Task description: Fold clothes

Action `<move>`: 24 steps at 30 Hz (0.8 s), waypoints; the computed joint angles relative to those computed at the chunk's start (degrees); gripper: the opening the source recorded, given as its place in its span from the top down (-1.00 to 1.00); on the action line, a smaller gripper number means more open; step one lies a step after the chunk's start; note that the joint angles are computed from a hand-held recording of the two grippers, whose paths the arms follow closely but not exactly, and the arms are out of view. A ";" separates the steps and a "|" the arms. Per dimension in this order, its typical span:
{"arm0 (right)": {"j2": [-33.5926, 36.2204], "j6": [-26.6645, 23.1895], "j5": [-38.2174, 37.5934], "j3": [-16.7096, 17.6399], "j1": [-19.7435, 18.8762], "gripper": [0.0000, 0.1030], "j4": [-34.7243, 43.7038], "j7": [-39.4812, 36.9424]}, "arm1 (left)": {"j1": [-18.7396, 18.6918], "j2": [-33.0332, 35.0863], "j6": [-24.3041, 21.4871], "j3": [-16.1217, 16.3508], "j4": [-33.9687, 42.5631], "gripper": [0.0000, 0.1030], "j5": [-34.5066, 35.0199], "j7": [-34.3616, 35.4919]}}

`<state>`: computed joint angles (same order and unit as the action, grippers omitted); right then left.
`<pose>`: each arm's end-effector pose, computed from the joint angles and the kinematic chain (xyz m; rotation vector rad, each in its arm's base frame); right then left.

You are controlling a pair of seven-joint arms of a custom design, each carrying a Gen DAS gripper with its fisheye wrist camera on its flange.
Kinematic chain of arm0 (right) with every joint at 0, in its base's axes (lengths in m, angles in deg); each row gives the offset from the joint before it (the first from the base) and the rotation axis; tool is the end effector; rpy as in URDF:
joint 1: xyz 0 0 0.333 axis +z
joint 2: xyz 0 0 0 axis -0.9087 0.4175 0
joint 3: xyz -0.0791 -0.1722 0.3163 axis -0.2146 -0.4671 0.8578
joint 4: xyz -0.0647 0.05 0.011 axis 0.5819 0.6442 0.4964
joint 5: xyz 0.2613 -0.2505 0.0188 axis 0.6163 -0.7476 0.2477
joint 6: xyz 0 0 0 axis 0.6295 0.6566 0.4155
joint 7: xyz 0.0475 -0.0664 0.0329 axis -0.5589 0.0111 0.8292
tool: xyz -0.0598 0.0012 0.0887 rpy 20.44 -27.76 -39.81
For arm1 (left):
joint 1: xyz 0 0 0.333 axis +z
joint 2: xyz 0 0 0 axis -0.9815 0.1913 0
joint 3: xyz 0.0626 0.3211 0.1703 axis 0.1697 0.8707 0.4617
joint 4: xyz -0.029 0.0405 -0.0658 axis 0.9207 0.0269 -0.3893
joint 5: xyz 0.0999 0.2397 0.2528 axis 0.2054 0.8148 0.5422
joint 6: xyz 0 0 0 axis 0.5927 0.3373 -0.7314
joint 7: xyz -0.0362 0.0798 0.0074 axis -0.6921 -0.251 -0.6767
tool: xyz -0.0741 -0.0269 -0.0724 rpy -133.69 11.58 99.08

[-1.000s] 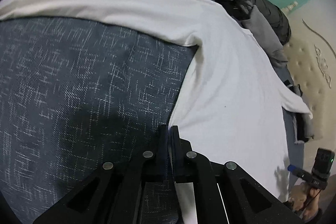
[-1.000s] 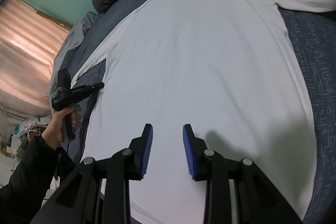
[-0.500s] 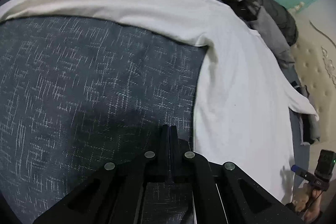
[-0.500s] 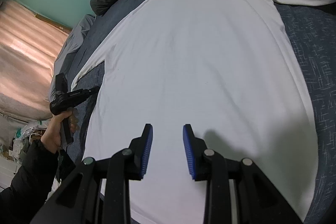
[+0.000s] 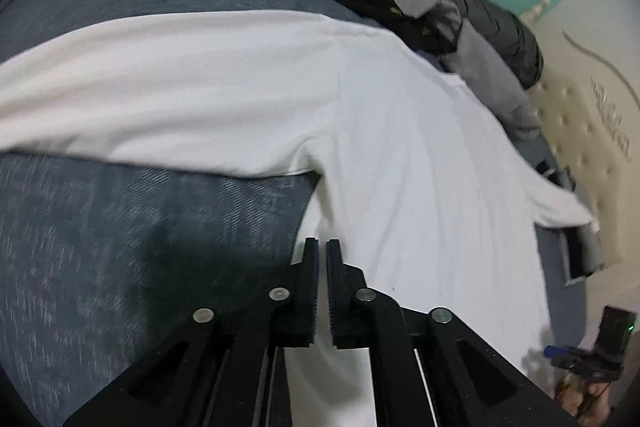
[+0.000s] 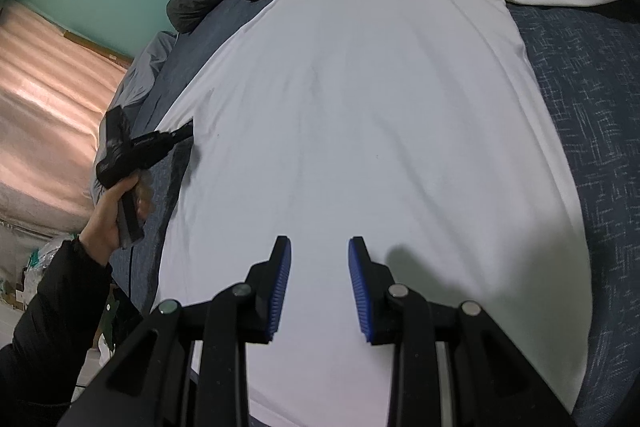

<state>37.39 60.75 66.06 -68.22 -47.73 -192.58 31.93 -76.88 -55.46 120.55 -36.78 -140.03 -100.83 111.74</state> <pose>0.4881 0.2150 0.4065 -2.0347 1.4129 0.3988 0.5113 -0.0223 0.3814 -2.2578 1.8711 -0.9572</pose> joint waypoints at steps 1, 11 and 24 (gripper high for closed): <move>0.12 -0.07 -0.04 -0.05 -0.03 0.43 0.13 0.12 | -0.48 0.71 0.70 0.14 0.28 0.81 2.44 -1.50; 1.12 -1.25 0.71 0.05 -0.40 0.43 0.79 -0.44 | 2.40 2.00 -0.14 -1.69 1.14 0.97 2.64 0.03; 2.03 -2.59 2.10 0.12 -0.81 0.43 1.70 -0.99 | 1.76 1.08 -1.97 2.73 0.51 0.99 -6.49 2.43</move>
<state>39.43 58.15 68.17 -68.11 -48.54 -190.88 30.94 -75.11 -54.38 118.57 -34.05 -139.51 -107.32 114.18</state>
